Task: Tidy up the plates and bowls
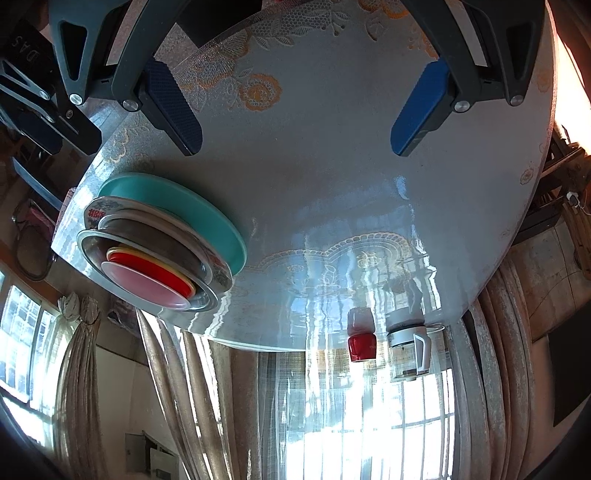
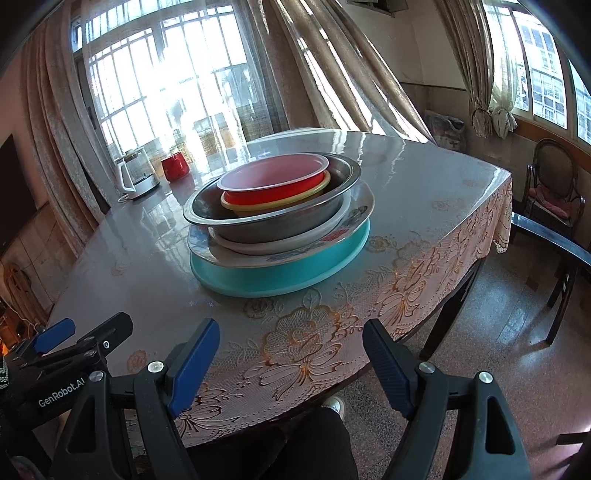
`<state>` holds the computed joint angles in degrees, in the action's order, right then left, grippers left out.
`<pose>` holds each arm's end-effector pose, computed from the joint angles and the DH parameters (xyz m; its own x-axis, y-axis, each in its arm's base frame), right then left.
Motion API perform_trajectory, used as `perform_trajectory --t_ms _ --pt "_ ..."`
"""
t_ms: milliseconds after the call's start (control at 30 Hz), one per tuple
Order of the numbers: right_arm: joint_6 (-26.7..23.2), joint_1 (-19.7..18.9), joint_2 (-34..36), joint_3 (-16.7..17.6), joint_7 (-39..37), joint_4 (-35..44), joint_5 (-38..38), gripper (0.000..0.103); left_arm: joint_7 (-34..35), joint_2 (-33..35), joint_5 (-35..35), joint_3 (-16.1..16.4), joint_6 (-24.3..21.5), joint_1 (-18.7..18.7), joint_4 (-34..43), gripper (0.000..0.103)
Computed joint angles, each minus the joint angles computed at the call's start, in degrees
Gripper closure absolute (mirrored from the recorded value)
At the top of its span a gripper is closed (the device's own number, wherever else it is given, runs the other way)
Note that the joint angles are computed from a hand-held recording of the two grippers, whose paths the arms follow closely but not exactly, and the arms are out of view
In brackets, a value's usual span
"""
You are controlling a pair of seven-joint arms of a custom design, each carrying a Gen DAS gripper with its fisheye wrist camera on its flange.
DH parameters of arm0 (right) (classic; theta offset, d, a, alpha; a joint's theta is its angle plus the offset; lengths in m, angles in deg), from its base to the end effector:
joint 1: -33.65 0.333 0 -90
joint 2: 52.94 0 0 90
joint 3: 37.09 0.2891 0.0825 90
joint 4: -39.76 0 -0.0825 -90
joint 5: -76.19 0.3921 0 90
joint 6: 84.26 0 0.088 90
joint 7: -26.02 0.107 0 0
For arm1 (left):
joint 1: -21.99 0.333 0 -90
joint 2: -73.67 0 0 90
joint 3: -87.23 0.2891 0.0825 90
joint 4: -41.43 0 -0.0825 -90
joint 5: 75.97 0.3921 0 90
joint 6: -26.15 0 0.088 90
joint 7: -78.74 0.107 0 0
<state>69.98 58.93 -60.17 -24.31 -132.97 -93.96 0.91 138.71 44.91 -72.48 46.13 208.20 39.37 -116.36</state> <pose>0.3920 0.3480 0.3875 -0.0729 -0.9796 -0.1870 -0.6129 0.1919 -0.7665 0.4025 -0.1754 0.3962 -0.0396 -0.9989 0.0270 -0.6515 0.0053 -0.7586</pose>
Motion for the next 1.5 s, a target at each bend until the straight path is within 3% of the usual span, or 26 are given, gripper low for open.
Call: perform_trajectory --t_ms 767,900,1500 --pt "0.55 -0.02 0.34 -0.27 -0.48 0.37 0.13 0.022 1.86 -0.28 -1.44 -0.6 1.76 -0.01 -0.33 0.0" --pt "0.34 0.01 0.3 -0.24 -0.86 0.31 0.7 0.022 3.06 0.08 -2.41 0.78 2.61 -1.33 -0.7 0.0" --pt "0.41 0.0 0.32 -0.23 -1.11 0.3 1.23 0.022 5.91 -0.83 -5.65 -1.18 3.53 -0.6 -0.95 0.0"
